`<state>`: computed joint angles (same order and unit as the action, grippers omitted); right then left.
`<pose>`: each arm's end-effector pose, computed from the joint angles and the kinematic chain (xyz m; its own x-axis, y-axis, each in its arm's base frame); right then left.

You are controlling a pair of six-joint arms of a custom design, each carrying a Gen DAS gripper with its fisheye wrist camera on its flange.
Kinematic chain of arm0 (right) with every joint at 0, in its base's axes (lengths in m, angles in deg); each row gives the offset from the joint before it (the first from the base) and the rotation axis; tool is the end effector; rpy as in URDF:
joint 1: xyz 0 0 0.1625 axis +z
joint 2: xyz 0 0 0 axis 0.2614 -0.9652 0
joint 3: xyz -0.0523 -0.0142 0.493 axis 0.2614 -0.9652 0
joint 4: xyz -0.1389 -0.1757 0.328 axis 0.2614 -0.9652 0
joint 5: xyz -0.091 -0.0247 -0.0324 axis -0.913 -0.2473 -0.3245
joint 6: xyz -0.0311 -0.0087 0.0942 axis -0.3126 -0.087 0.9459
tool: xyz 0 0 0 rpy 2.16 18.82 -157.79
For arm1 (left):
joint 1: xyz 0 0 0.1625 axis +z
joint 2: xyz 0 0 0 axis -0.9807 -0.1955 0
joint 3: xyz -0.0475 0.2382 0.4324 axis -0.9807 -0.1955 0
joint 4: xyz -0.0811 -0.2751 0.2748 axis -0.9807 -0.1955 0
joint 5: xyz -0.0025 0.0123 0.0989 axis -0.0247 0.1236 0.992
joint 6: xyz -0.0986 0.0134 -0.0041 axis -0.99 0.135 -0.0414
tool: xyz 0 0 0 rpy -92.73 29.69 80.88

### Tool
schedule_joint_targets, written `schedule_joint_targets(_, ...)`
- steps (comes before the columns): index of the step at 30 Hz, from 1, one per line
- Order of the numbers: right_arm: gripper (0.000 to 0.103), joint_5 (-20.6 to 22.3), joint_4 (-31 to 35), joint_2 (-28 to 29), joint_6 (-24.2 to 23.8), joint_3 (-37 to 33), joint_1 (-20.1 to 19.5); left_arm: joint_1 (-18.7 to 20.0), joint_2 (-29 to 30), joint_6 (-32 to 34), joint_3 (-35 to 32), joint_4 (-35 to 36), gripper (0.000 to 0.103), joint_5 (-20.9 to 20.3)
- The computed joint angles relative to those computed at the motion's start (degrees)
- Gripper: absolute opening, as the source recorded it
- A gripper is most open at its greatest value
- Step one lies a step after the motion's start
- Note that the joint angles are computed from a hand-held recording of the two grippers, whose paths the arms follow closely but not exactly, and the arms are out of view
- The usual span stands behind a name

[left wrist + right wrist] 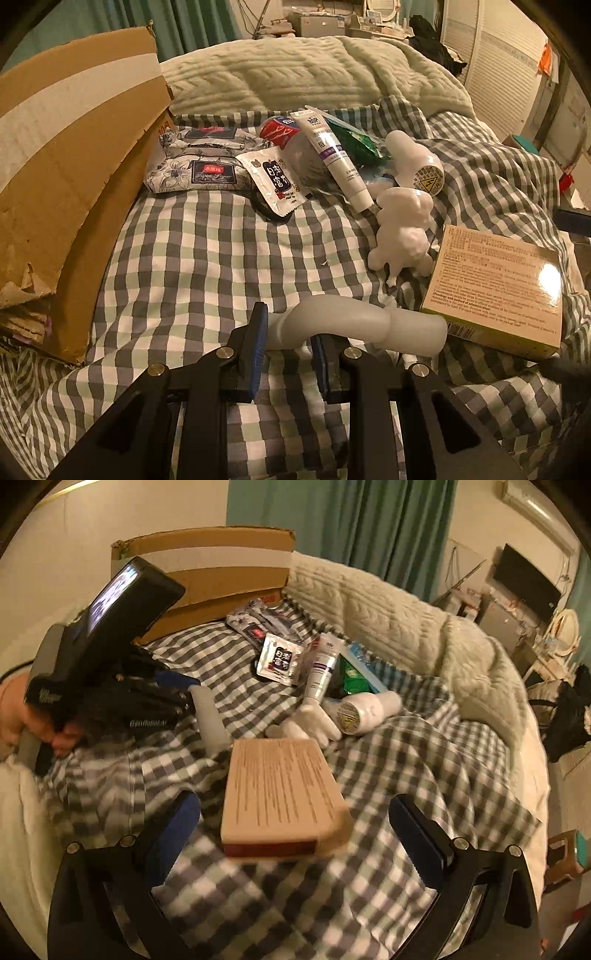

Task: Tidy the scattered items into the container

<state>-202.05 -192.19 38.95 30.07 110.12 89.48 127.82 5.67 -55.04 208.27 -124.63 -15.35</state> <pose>0.2177 -0.4547 0.0946 -0.3747 -0.7577 0.5344 -0.8872 0.4604 0.0308 -0.1215 -0.4693 0.1316 -0.6569 -0.0254 -0.7535 0.3554 0.8710 -0.3392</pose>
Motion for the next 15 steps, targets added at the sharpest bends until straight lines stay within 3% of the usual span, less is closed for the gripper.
schedule_joint_targets(2, 0.103, 0.2, 3.3, 1.0, 0.8, -1.9, 0.2, 0.0, -0.2, 0.0, 0.2, -0.4, 0.023, -0.1)
schedule_joint_targets(5, 0.102, -3.1, 9.7, 3.7, 4.8, -5.7, 0.7, 0.1, -0.7, -0.2, 0.5, -1.5, 0.023, -0.5)
schedule_joint_targets(7, 0.094, -6.4, 11.1, 5.5, 6.9, -7.0, 1.1, 0.1, -1.0, -0.2, 0.8, -2.3, 0.023, -0.8)
schedule_joint_targets(8, 0.08, -7.9, 10.0, 6.3, 6.9, -7.0, 1.3, 0.0, -1.1, -0.3, 1.0, -2.7, 0.023, -0.8)
schedule_joint_targets(15, 0.077, -11.4, -2.2, 7.6, 7.1, -5.0, 3.8, -1.4, -2.1, 0.1, 2.1, -5.2, 0.021, 0.1)
